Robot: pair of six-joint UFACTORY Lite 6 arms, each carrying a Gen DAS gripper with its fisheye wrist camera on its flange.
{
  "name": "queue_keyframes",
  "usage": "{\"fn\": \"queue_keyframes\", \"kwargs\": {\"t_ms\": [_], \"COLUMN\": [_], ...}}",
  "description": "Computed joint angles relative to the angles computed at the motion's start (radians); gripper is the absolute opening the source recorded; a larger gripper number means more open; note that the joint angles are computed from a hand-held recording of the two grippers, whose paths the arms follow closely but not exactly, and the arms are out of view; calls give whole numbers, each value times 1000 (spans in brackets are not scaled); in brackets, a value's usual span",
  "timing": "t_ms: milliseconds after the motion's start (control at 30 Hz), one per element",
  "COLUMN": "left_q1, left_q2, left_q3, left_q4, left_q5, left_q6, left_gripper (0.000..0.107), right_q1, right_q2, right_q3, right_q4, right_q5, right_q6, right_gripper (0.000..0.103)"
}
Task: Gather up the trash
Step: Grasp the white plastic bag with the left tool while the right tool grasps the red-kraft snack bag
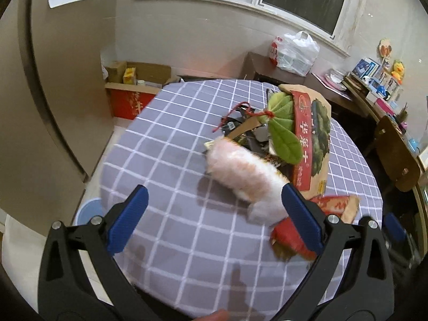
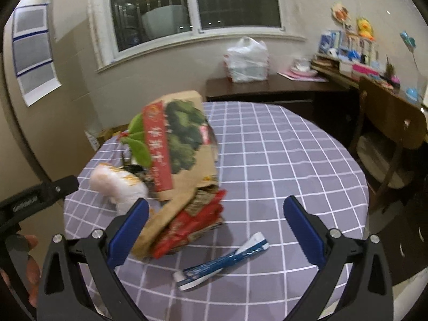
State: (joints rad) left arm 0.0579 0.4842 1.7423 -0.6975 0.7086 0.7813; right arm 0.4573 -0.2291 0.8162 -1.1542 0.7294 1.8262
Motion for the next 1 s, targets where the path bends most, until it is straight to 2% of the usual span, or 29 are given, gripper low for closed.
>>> {"fn": "queue_keyframes", "kwargs": {"t_ms": [67, 167, 267, 333, 400, 433, 500, 567, 633, 800, 1000], "left_q1": [-46, -97, -109, -123, -101, -84, -75, -67, -48, 28, 149], "left_q2": [39, 126, 172, 218, 276, 292, 289, 277, 280, 265, 208], "left_q3": [35, 127, 178, 232, 302, 313, 310, 294, 297, 281, 249], "left_q4": [52, 153, 161, 206, 129, 78, 48, 20, -20, -148, -242], "left_q5": [-49, -56, -52, -48, 35, 73, 88, 89, 111, 187, 294], "left_q6": [-63, -171, -205, -243, -180, -136, -108, -64, -25, 78, 202], "left_gripper": [97, 97, 96, 88, 63, 59, 52, 48, 45, 40, 38], "right_q1": [-54, -104, -162, -186, -210, -220, -243, -228, -219, -176, -29], "right_q2": [7, 43, 95, 132, 161, 183, 209, 220, 213, 180, 166], "right_q3": [-15, 1, 26, 52, 72, 88, 104, 119, 124, 128, 214], "right_q4": [-8, 7, 23, 51, 86, 110, 194, 175, 160, 98, 28], "right_q5": [-61, -132, -239, -288, -348, -377, -438, -422, -425, -401, -222], "right_q6": [12, -3, -19, -40, -67, -87, -161, -142, -124, -50, -2], "right_gripper": [98, 98, 98, 96, 80, 71, 63, 54, 40, 31, 30]}}
